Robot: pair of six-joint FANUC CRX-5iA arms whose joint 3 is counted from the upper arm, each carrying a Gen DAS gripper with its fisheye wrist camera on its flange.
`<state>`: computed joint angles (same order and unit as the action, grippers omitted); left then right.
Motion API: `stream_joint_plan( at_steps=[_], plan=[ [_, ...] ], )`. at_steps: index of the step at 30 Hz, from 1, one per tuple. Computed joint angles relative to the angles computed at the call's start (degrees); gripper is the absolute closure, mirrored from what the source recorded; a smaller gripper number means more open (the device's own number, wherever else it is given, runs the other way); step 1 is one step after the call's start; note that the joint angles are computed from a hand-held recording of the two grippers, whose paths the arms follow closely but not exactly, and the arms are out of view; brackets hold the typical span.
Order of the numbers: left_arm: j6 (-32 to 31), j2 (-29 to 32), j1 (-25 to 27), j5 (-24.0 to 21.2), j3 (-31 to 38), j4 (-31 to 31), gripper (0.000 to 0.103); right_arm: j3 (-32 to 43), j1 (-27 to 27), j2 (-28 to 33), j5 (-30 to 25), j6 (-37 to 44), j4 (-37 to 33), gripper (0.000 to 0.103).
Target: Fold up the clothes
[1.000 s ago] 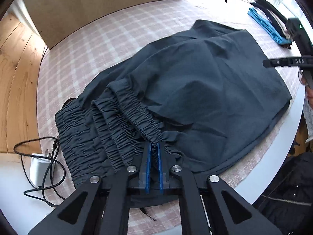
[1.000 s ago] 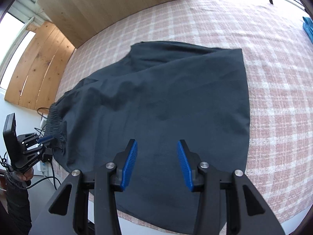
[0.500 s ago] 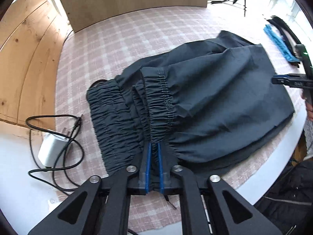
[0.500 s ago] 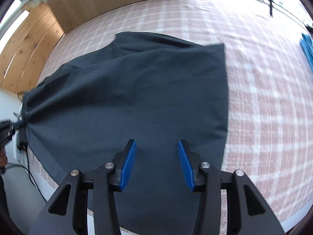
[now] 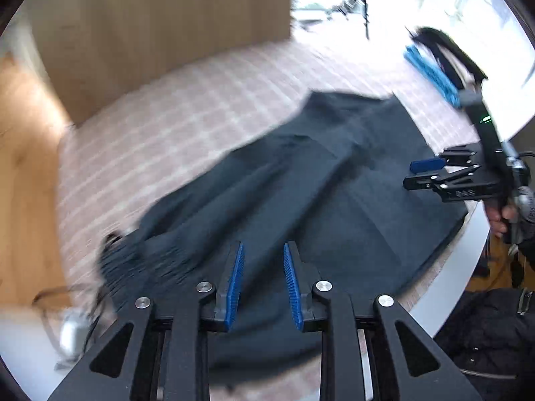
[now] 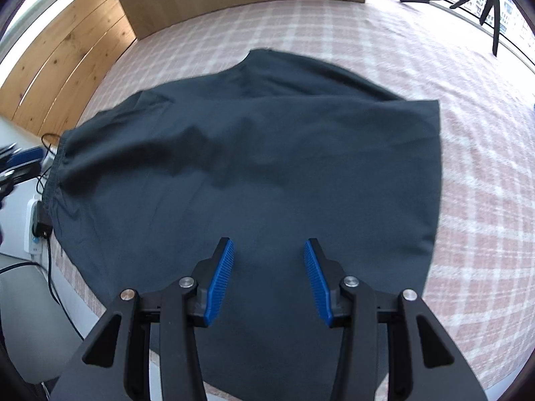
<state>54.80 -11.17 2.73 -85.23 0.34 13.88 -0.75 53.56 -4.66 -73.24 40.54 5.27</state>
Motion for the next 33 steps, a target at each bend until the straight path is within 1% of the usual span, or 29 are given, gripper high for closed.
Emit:
stream_joint_plan(
  at_steps=[3,5,6,8,12,14,16,18,20,21,23,25,27,31,33],
  plan=[
    [3.8,3.7,-4.1,1.7,1.5,-6.4,0.078,-0.6,1.3,-0.3,-0.2,-0.3,0.7,0.058],
    [6.6,5.4,-4.1,1.6,2.3,-9.5,0.078,-1.0,1.9,-0.7,-0.1,-0.1,0.7,0.052],
    [7.5,5.9,-3.6,1.4,2.5,-10.2,0.077,-1.2,1.9,-1.1,0.1,0.1,0.1,0.052],
    [7.3,5.5,-2.0,1.1,2.2,-8.6,0.078,-1.7,1.6,-2.4,0.7,0.6,-1.2,0.052],
    [6.4,1.8,-0.4,2.1,2.2,-7.2,0.078,-5.4,-0.8,-8.6,2.9,-3.0,1.9,0.052],
    [5.9,-0.5,0.0,1.7,2.1,-5.3,0.078,-5.3,-3.5,-9.9,2.5,-3.0,3.1,0.052],
    [5.6,-2.7,-1.1,1.2,2.0,-3.7,0.077,-4.1,-7.3,-10.2,2.0,-0.9,2.9,0.052],
    [6.3,-4.2,-3.9,0.7,1.8,-3.1,0.075,-1.4,-11.2,-8.7,1.0,4.8,0.8,0.052],
    [8.3,-4.7,-7.5,0.6,1.2,-1.1,0.075,1.1,-13.5,-6.6,0.2,10.7,-0.8,0.053],
    [9.8,-4.6,-9.7,1.0,1.0,-0.1,0.075,2.4,-14.5,-5.6,-0.3,13.6,-1.6,0.053],
    [14.6,-3.1,-16.0,2.8,1.2,-0.4,0.074,4.4,-16.7,-3.7,-0.6,20.0,-4.6,0.053],
    [20.4,-0.6,-23.2,4.5,2.5,-3.0,0.074,5.2,-18.0,-1.8,0.4,25.1,-6.9,0.053],
    [25.7,2.0,-28.8,6.0,3.5,-4.8,0.074,5.8,-19.4,0.4,1.1,30.2,-9.9,0.053],
    [35.2,7.7,-37.5,8.5,5.8,-7.5,0.074,7.1,-22.1,2.9,1.0,39.0,-15.7,0.053],
    [41.1,9.4,-40.0,6.8,7.5,-11.0,0.074,8.3,-22.9,4.6,-0.4,42.6,-17.7,0.053]
  ],
)
